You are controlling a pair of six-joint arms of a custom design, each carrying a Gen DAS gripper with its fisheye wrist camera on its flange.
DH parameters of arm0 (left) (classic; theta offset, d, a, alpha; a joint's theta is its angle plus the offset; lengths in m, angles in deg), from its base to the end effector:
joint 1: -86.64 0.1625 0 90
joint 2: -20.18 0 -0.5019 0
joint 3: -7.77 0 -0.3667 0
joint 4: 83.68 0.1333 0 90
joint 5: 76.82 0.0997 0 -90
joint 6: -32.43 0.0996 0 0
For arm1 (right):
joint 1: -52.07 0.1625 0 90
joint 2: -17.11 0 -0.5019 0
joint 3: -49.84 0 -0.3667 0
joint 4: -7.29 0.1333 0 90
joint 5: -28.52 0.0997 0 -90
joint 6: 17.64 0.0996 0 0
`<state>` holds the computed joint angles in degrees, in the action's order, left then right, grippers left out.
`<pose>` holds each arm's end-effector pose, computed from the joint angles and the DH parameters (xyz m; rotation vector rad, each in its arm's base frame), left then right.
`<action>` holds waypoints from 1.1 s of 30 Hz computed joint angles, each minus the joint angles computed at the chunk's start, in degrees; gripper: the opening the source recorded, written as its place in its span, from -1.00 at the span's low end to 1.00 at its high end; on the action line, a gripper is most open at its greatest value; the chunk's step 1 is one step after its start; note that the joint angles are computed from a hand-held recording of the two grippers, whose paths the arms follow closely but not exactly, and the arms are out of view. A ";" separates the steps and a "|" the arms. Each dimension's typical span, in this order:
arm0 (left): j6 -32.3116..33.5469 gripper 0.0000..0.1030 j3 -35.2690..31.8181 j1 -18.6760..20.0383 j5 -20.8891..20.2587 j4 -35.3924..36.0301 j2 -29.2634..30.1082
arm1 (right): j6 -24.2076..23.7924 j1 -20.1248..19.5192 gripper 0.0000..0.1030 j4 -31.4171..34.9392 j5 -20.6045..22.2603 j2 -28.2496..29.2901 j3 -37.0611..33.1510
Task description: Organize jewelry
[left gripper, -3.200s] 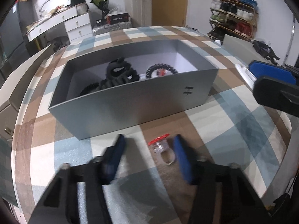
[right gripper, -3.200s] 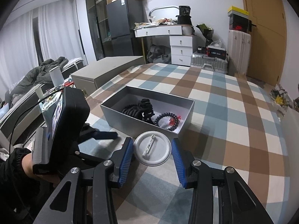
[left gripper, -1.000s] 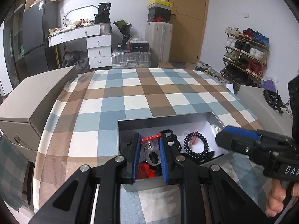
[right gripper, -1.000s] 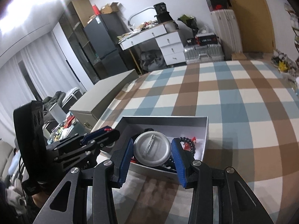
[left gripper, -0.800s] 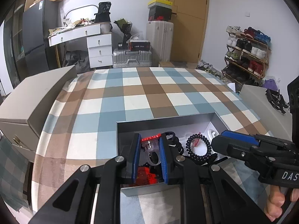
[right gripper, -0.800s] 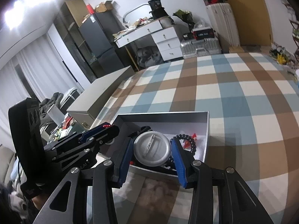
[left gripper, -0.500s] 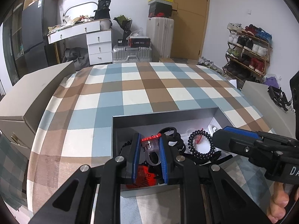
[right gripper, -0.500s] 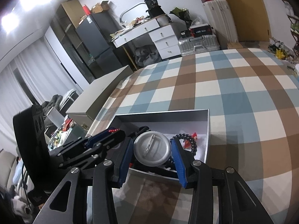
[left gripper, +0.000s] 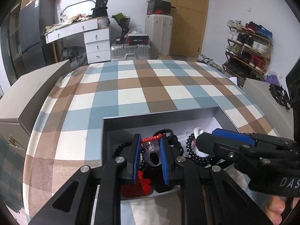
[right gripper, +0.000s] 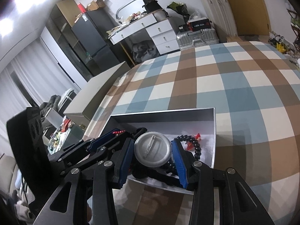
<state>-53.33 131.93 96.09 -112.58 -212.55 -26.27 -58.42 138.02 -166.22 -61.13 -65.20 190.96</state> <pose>-0.4235 -0.2876 0.0601 0.2941 2.1951 -1.0167 0.1061 -0.3977 0.2974 0.9231 -2.7743 0.5952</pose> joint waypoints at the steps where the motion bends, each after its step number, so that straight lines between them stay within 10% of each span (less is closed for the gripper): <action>1: 0.29 -0.72 -0.16 -0.07 -0.06 0.19 0.14 | -0.56 -0.02 -0.19 -0.69 -0.12 -0.16 0.32; 21: 2.02 -0.68 -0.25 -1.30 0.68 -0.67 0.00 | -2.49 -0.38 -0.11 -0.36 1.08 -3.32 -0.48; 23: 2.45 -0.48 0.01 -1.78 1.04 -1.03 -0.09 | -3.66 -0.55 0.00 -0.73 0.87 -3.93 -0.24; 25: 2.27 0.14 0.19 -2.39 1.60 -0.75 -0.08 | -4.99 -0.92 0.22 -1.10 0.91 -4.77 0.22; 33: -0.82 0.70 1.30 -5.08 3.62 1.94 -0.36 | -10.84 -2.81 0.85 -3.75 2.21 -7.29 3.10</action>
<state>-54.16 133.23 91.01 -108.97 -210.61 -26.64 -69.27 135.21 -169.97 -58.92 -72.49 194.06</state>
